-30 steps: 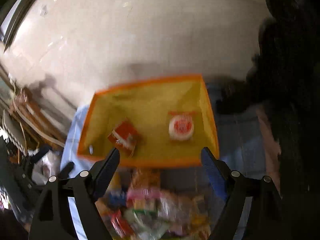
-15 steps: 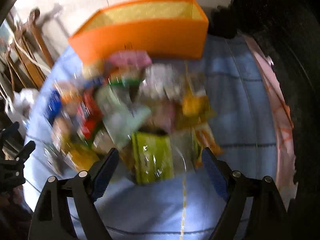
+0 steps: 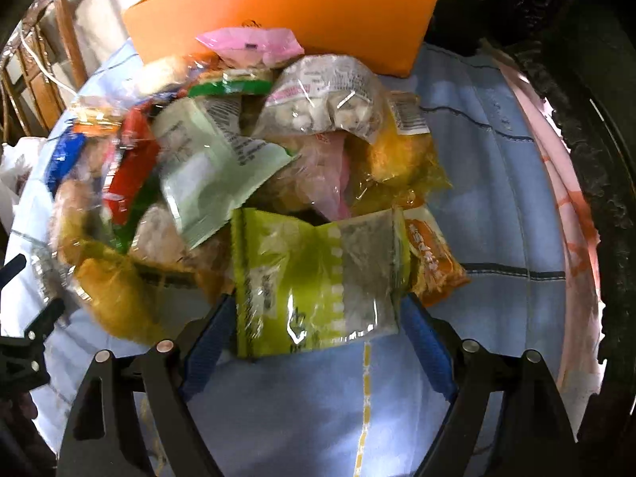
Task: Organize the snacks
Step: 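Grasp green-white biscuit pack with left tool while right tool grasps yellow-green seed bag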
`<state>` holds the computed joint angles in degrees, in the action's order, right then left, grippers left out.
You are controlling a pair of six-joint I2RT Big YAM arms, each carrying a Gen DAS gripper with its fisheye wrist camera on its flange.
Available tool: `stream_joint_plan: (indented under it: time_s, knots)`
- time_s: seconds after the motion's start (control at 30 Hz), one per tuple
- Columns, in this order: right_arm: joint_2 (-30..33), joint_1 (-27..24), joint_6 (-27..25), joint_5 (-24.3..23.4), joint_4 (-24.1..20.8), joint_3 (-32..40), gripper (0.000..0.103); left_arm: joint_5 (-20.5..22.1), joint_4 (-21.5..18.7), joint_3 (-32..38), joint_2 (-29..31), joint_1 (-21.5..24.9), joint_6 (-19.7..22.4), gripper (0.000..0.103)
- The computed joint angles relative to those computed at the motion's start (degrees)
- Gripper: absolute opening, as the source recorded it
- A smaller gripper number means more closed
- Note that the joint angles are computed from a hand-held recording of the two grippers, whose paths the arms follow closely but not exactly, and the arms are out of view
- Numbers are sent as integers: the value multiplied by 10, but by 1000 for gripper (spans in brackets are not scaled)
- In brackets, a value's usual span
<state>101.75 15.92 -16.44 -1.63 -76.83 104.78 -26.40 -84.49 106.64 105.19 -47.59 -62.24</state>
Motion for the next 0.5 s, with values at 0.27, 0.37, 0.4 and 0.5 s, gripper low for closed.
stream_joint_plan:
  time_s: [0.27,0.37,0.4,0.5]
  knots:
    - [7,-19,19,-56,-13,9,63,29,43,-13,-7,1,-3,47]
    - [13,-22,14,-70,-28,24,50,38,43,-11,-8,0,-7,45]
    - [12,-20,10,-69,-29,24,50,42,44,-12,-9,0,-9,45]
    - [24,-16,7,-54,-35,39,71,45,38,-8,-7,-2,-9,46]
